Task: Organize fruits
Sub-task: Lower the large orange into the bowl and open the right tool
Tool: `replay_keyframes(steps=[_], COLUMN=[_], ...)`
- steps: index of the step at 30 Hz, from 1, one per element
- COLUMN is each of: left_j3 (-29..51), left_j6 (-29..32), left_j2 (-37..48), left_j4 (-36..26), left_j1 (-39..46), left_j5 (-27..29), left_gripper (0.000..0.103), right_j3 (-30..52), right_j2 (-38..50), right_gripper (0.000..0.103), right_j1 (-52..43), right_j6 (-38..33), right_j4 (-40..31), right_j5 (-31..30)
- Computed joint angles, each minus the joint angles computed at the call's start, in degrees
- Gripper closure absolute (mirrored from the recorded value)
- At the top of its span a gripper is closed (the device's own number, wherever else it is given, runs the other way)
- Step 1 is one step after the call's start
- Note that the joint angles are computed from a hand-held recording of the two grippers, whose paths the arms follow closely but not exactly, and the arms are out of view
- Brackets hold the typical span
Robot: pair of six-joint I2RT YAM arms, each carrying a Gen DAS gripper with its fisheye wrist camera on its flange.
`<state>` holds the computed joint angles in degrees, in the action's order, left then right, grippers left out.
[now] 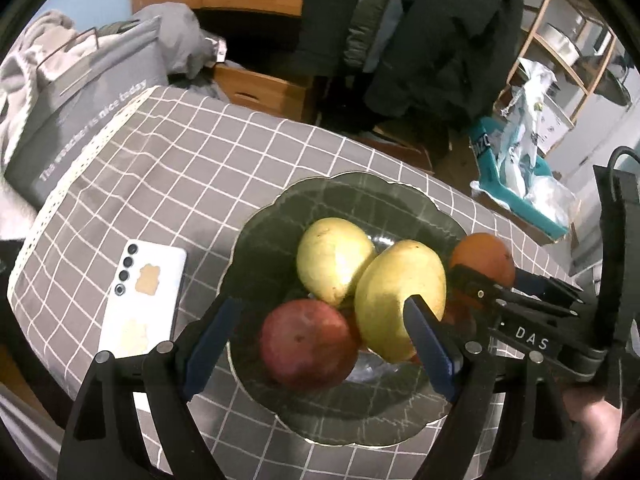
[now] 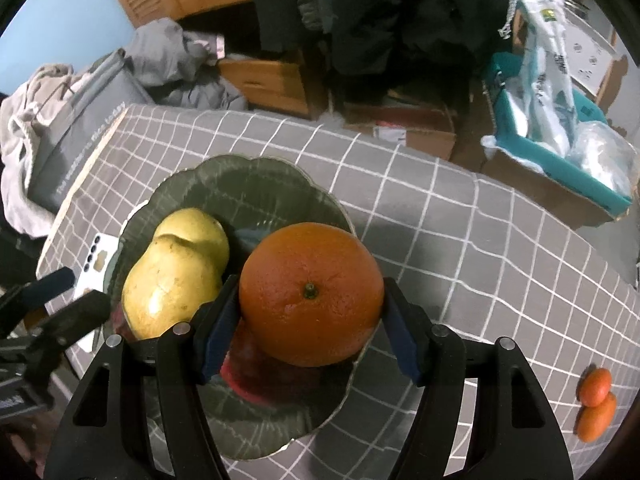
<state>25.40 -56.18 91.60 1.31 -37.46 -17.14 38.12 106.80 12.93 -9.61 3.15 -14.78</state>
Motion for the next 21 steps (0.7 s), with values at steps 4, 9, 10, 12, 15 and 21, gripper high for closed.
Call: replay_keyframes(steps=[4,9,10,12,15,21], left_j3=[-0.4,0.1,0.4,0.7,1.4,3.9], left_j6=[-0.7,-1.0,-1.3,-1.5,-1.7,-3.0], left_j2=[-1.0,-2.1,-2.4,-3.1,-4.1,-6.2], left_j4=[-0.9,-2.6,-3.3,-4.2,-5.6,-9.8], left_j1=[-0.5,-1.7,-2.2,-2.8,-4.1,-8.2], left_j5=[-0.7,-2.0,-2.4,-3.1,-4.0,-7.0], left_gripper=[0.016,0.016,0.016,0.016,0.016,0.016], right_j3=[-0.3,-1.3,-1.4,-2.4,-4.0,-7.6], right_j2=[-2.1,-6.8,-7.5,-10.1,-13.9,-24.1], right_gripper=[0.028,0.025,0.025,0.025,0.025,0.025], right_j1=[-0.6,-1.3,-1.4,-1.9,-2.1,-4.2], right_j6=[-0.5,-0.8,-0.8,-1.3,-2.0,-4.6], right_j4=[-0.1,-1.4,-1.7,-2.2,-2.7,-5.3], right_j5=[-2.2,-2.6,-2.5,-1.9,-0.2,2.3])
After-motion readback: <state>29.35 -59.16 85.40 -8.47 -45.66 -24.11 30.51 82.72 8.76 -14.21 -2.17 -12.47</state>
